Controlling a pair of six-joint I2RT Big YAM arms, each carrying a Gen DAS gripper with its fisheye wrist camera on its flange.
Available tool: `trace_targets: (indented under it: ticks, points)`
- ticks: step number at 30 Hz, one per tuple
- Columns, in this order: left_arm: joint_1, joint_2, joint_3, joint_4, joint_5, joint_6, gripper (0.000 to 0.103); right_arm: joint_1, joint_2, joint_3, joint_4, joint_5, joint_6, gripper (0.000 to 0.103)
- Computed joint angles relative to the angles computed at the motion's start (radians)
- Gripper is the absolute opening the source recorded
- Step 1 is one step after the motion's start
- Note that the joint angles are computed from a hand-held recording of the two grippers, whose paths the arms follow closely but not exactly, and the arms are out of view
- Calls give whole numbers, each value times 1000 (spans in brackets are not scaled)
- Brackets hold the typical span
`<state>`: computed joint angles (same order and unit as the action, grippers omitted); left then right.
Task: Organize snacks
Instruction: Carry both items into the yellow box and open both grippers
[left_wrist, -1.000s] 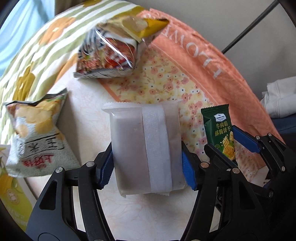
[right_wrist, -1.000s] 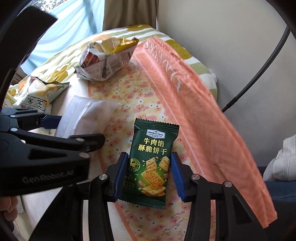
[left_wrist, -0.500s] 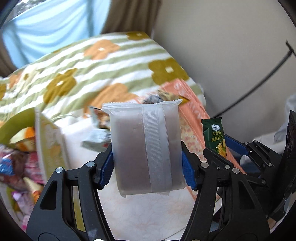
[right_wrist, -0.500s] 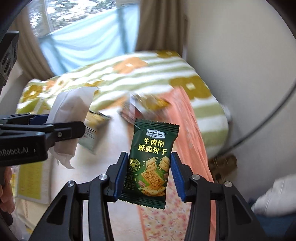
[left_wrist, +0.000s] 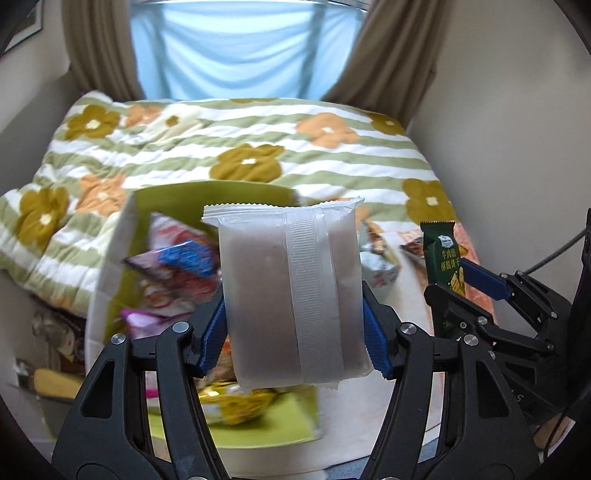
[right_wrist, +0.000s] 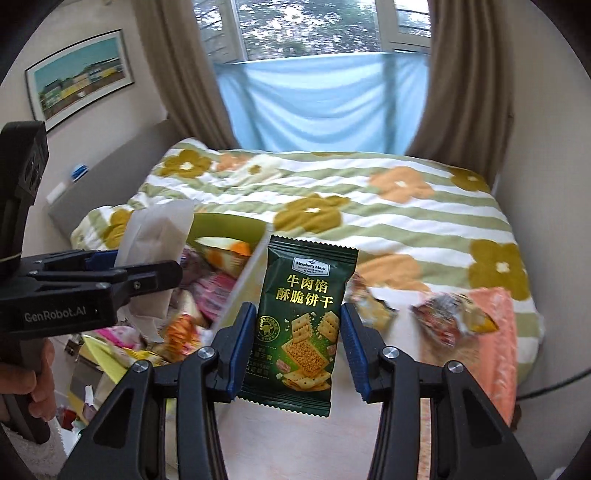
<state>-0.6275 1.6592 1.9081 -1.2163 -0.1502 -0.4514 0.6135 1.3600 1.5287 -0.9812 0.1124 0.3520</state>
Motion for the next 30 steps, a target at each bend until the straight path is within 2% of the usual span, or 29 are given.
trace_targets:
  ticks: [10,15,19,21,23,24,27,30]
  points:
    - [163,-172,-298,74,74,73,60,131,181,168,-31,27,69,42]
    - [216,-184,-368,102,130,133,60,170,240,220,-70,61,131,42]
    - [237,-167,-381,96,158,180,61,193,260,239,-105,97,186,42]
    - [244,-164,-388,96,180,197,67,202,270,251,-125,110,209,42]
    - [244,-169,-399,106,184,220,98,205,278,259,-142,115,230,42]
    - [241,-176,-407,115,175,228,103,205,282,260,-146,114,241,42]
    - [242,-195,-431,127,176,248,103,204,294,271,-160,107,246,42]
    - [248,-209,-447,123,167,234,103,203,306,277,-170,95,228,42]
